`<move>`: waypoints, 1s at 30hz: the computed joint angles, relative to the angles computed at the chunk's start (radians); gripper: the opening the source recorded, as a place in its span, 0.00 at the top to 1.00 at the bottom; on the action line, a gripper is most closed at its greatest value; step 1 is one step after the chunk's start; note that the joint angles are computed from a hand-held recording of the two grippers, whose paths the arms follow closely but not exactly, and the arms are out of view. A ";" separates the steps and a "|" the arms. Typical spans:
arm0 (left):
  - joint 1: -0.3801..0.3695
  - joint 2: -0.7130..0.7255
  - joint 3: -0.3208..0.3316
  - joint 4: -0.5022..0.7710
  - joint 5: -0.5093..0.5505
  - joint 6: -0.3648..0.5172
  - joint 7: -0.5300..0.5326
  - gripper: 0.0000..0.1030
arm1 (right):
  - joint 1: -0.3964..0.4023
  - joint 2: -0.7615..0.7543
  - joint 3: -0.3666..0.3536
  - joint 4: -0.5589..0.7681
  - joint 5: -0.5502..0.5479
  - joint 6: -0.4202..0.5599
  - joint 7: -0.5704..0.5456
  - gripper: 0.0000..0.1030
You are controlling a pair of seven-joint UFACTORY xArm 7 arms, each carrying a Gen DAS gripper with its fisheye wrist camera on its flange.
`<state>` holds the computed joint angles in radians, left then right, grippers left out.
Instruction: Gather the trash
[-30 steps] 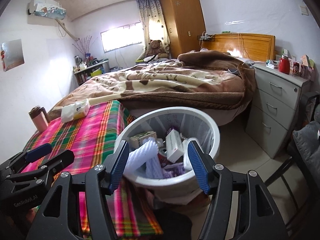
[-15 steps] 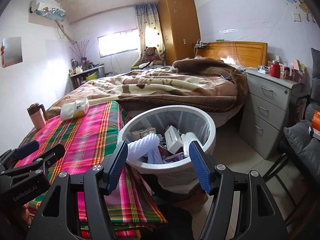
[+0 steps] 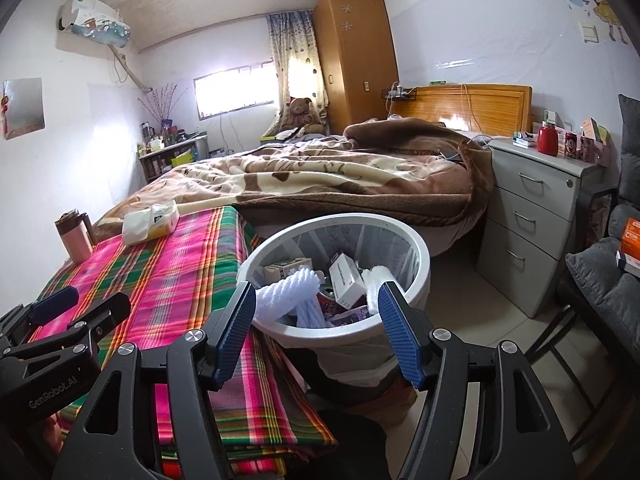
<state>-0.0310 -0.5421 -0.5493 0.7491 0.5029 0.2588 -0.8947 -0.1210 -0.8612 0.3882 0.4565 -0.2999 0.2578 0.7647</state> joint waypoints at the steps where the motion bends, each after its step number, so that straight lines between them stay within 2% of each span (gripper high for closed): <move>1: -0.002 -0.001 0.002 0.000 -0.001 0.001 0.001 0.19 | 0.002 0.000 -0.002 0.001 0.000 0.004 -0.001 0.37; 30: -0.018 -0.012 0.010 -0.003 -0.012 0.015 0.000 0.19 | 0.013 -0.002 0.000 0.005 -0.004 0.020 0.015 0.37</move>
<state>-0.0490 -0.5540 -0.5391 0.7457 0.4904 0.2741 -0.8945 -0.1080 -0.8635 0.3884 0.4617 -0.3039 0.2773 0.7797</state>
